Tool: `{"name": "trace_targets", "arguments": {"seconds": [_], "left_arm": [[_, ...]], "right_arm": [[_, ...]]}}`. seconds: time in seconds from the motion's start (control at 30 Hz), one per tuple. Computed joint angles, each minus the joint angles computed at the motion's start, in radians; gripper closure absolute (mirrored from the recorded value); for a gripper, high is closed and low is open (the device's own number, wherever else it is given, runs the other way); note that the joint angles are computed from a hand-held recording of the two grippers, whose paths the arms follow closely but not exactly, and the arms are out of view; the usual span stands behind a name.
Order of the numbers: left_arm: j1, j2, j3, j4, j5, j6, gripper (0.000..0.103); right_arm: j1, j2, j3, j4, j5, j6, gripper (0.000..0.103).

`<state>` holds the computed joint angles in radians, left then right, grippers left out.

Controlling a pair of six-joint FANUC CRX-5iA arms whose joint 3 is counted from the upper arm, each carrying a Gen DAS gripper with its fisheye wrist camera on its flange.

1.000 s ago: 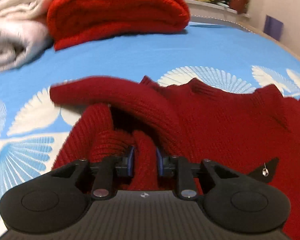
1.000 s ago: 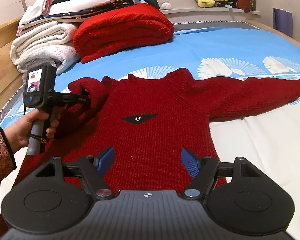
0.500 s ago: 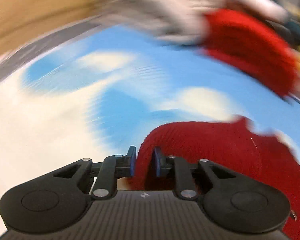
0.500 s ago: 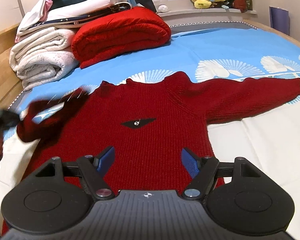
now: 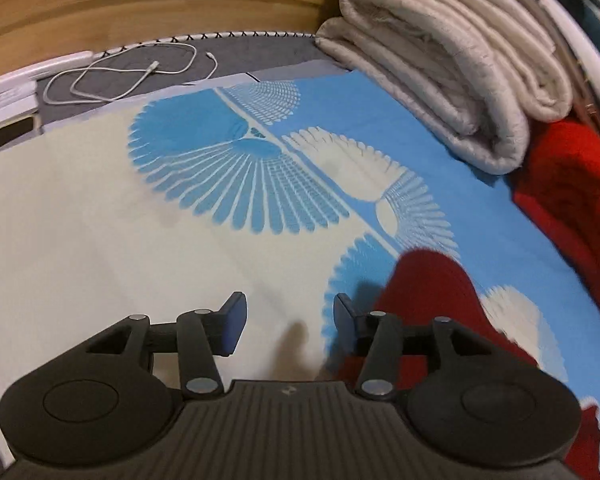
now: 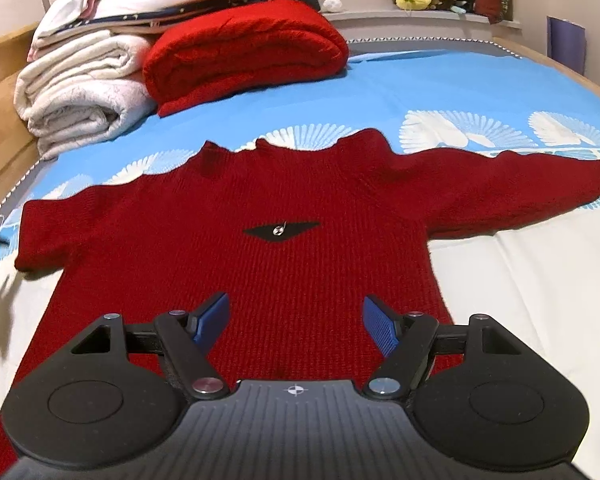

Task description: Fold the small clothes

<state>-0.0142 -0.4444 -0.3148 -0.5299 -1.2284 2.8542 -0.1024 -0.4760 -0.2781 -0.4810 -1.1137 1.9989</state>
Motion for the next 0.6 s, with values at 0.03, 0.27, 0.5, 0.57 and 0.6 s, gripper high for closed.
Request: {"name": "trace_targets", "arguments": {"seconds": [0.03,0.27,0.5,0.57,0.6], "left_arm": [[0.042,0.02,0.0,0.04,0.024,-0.013,0.044],[0.095,0.073,-0.048,0.205,0.191,-0.064,0.061],[-0.232,0.185,0.034,0.361,0.371,-0.443,0.061],[-0.304,0.242,0.075,0.397,0.379,-0.524,0.061],[-0.349,0.264,0.108,0.358,0.366,-0.51,0.061]], "right_arm": [[0.015,-0.003,-0.006,0.01,0.005,-0.001,0.028],[0.052,-0.003,-0.016,0.038,0.012,-0.01,0.028],[0.033,-0.012,-0.008,0.004,-0.004,0.015,0.028],[0.021,-0.017,-0.007,-0.005,-0.006,0.028,0.028],[0.019,-0.019,-0.008,-0.006,-0.005,0.027,0.028]]}}
